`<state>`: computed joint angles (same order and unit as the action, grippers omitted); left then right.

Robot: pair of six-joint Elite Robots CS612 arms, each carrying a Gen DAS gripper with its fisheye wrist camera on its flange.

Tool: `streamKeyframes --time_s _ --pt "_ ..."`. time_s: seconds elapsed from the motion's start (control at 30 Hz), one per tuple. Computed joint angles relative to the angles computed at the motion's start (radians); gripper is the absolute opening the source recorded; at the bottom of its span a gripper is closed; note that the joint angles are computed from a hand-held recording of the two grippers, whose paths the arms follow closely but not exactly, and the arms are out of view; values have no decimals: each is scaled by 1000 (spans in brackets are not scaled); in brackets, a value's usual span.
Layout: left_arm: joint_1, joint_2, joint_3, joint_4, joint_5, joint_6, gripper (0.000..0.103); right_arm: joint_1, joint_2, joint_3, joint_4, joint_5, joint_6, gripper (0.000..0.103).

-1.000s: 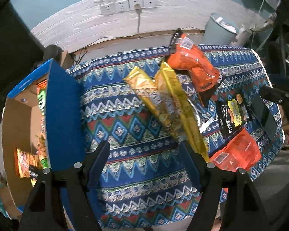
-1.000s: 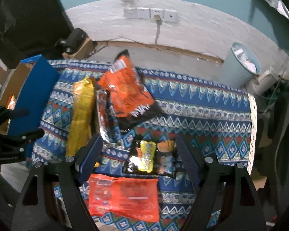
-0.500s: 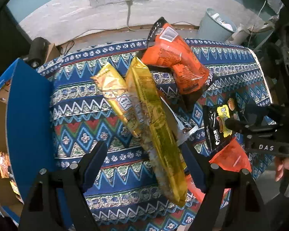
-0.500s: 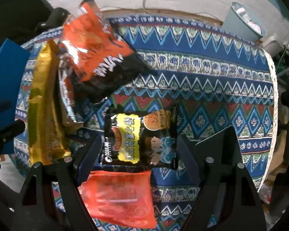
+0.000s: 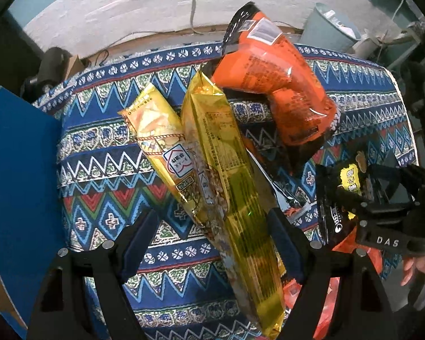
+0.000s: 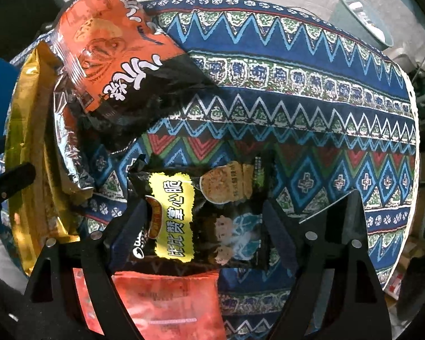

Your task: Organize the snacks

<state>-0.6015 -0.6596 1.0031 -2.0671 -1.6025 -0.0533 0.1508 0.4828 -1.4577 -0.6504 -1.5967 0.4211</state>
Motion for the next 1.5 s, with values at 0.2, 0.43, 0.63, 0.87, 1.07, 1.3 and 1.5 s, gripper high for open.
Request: streamKeyframes --time_s 0.2,0.43,0.63,0.87,1.07,1.3,1.5 --pt "5 11 -2 1 -15 18 81 16 -3 32 -14 -28 -11 83" --pt "19 -3 34 -26 -90 38 48 5 14 42 -47 37 25 84" --pt "19 -22 70 -55 -65 58 29 2 31 19 -53 35 -17 80" --pt "30 -46 110 -88 -41 64 28 10 22 10 -57 16 -52 55" --pt "38 -79 147 -125 -29 91 28 32 1 29 -67 -24 -62 50" --pt "41 -104 159 -151 -16 104 28 56 -22 13 -60 -85 -72 50" --pt "37 -130 191 -202 14 118 28 65 -61 21 -67 -108 -67 50"
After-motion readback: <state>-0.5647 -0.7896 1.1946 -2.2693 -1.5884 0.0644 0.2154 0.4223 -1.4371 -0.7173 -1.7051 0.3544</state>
